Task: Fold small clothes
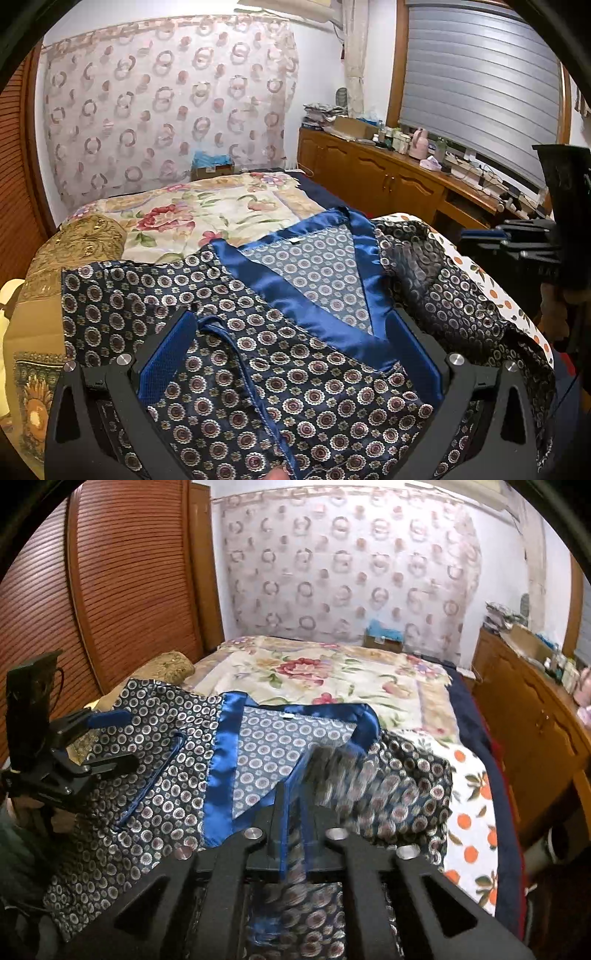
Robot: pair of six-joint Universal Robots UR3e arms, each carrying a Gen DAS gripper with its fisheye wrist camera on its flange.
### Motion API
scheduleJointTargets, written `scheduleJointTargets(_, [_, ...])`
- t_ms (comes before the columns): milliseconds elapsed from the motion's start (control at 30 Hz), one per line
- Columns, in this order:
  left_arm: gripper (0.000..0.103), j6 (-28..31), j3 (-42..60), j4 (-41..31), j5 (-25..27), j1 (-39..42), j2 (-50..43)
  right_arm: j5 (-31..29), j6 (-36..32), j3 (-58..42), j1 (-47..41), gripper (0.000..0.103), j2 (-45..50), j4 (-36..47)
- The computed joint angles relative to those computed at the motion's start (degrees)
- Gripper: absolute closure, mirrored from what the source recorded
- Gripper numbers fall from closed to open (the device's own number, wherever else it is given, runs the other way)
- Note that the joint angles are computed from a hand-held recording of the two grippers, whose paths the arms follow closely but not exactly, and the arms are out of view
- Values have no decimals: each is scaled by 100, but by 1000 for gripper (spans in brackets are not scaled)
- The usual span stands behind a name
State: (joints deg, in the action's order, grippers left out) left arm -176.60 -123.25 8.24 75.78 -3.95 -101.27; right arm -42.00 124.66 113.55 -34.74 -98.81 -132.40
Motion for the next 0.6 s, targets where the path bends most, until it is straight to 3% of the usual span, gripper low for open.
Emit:
scheduleJointTargets(33, [0,-3,0,7,3,10,-3,-63,112,44,23,64,60,-249])
scheduleJointTargets(133, [0,-9,-27,58,36,2,-14,-193,271,-22,-37,63,238,-491])
scheduleJointTargets(233, [0,6,-32,96,69,-14,-36,-742,706,-42,106,61,688,-1351])
scheduleJointTargets(400, [0,-4,85,-6,153,-57,-143,-1297,1277,-560,175,60,1758,-1971])
scheduleJointTargets(600, [0,-2,274,-160,303,-86,-379,-1387,1914,-2085,364,60,3000,-1557])
